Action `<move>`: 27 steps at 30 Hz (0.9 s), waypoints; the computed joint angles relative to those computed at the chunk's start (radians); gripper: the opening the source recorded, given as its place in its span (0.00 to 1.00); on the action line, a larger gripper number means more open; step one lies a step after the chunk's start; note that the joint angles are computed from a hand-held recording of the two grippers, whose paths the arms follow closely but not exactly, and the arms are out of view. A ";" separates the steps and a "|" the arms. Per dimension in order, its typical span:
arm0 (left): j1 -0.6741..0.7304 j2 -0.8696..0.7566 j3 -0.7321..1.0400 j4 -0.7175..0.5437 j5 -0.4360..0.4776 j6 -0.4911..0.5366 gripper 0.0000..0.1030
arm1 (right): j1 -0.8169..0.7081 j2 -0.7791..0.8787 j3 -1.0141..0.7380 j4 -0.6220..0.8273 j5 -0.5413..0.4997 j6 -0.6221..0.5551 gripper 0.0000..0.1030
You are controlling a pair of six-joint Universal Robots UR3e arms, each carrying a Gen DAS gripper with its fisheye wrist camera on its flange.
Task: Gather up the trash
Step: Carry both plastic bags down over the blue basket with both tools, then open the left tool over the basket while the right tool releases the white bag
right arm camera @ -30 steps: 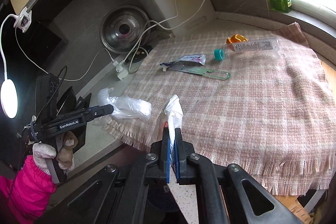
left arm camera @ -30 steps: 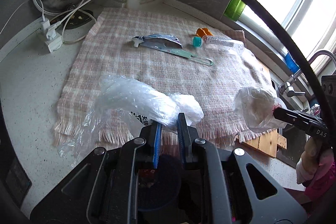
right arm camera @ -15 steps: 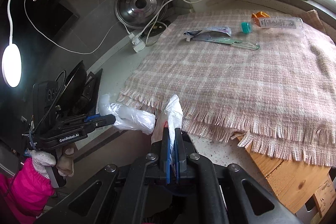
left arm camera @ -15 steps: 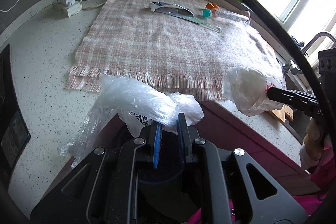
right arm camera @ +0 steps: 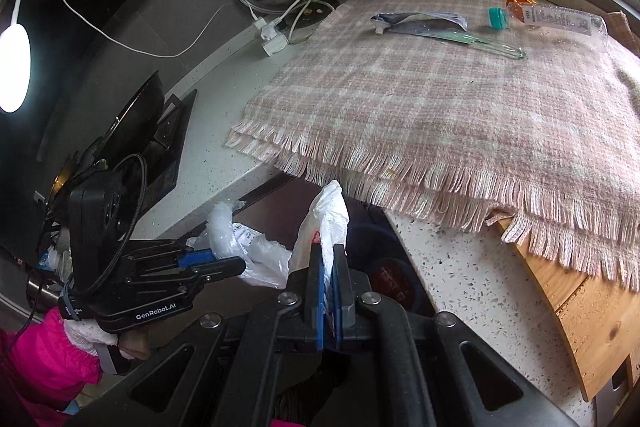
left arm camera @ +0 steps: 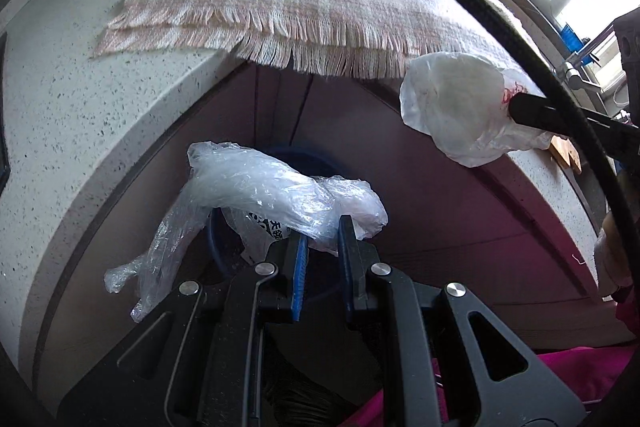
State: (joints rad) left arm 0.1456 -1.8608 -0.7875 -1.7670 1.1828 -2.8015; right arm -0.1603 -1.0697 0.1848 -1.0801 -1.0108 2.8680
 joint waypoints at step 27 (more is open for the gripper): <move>-0.116 -0.048 -0.395 0.329 0.146 -0.081 0.12 | 0.174 -0.021 0.486 -0.345 -0.183 0.045 0.01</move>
State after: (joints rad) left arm 0.0298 -1.9092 -1.1826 -1.4383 1.3284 -2.8822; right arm 0.0141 -1.0908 0.6705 -1.4254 -1.1934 2.9134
